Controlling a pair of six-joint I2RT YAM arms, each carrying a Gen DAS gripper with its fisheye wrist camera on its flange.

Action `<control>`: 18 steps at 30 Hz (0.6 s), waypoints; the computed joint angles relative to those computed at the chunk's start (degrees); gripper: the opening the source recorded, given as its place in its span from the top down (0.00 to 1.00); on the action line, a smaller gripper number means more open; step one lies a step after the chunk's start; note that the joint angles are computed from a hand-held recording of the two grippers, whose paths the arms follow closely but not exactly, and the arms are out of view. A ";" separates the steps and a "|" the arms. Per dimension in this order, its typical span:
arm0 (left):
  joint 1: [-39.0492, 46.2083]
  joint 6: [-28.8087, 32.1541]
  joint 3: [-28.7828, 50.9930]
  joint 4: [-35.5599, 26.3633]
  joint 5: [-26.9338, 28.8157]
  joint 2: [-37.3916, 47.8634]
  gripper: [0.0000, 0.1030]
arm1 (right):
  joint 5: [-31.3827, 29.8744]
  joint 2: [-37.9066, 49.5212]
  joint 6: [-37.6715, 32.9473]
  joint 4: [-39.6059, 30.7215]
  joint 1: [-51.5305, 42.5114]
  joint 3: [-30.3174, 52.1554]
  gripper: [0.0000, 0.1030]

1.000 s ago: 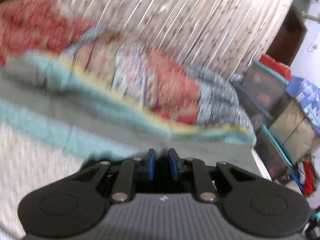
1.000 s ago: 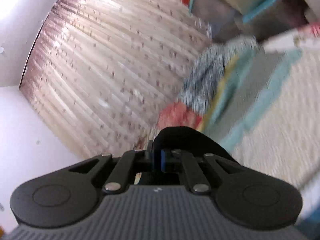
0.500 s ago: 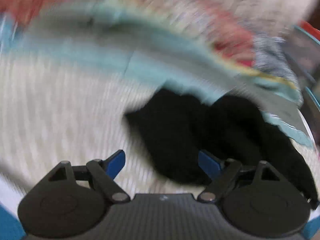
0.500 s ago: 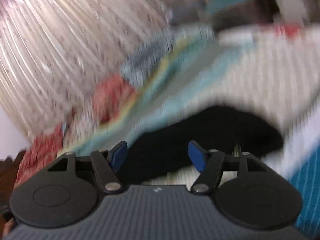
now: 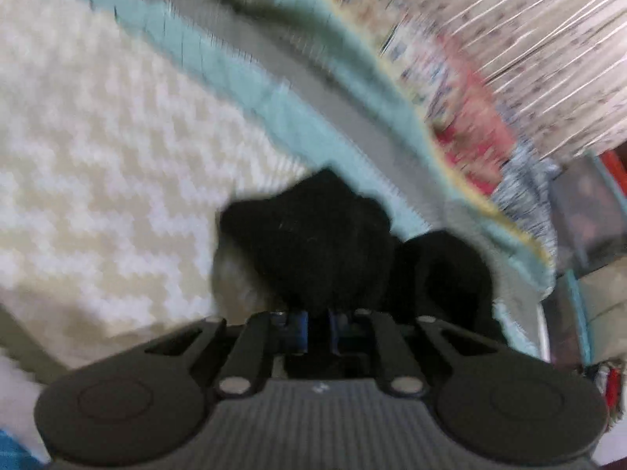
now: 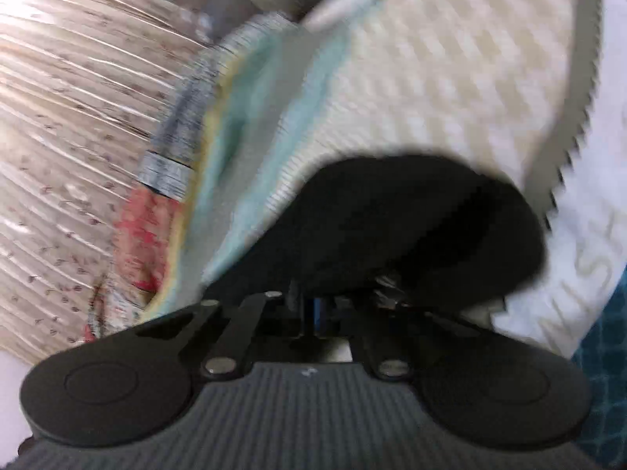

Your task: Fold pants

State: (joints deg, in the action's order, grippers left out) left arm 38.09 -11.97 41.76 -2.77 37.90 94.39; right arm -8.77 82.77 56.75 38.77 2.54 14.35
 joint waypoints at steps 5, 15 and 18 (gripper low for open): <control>17.61 13.51 2.06 -16.29 13.53 -8.45 0.92 | 5.51 -31.77 -9.70 -20.29 3.67 -0.23 0.94; 35.96 31.27 6.65 -34.04 11.99 -7.73 0.92 | 4.59 -9.01 -25.70 -32.60 7.51 25.00 0.56; 38.84 35.26 6.66 -36.89 10.56 -5.46 0.92 | 8.37 5.93 -29.52 -38.01 8.59 31.91 0.49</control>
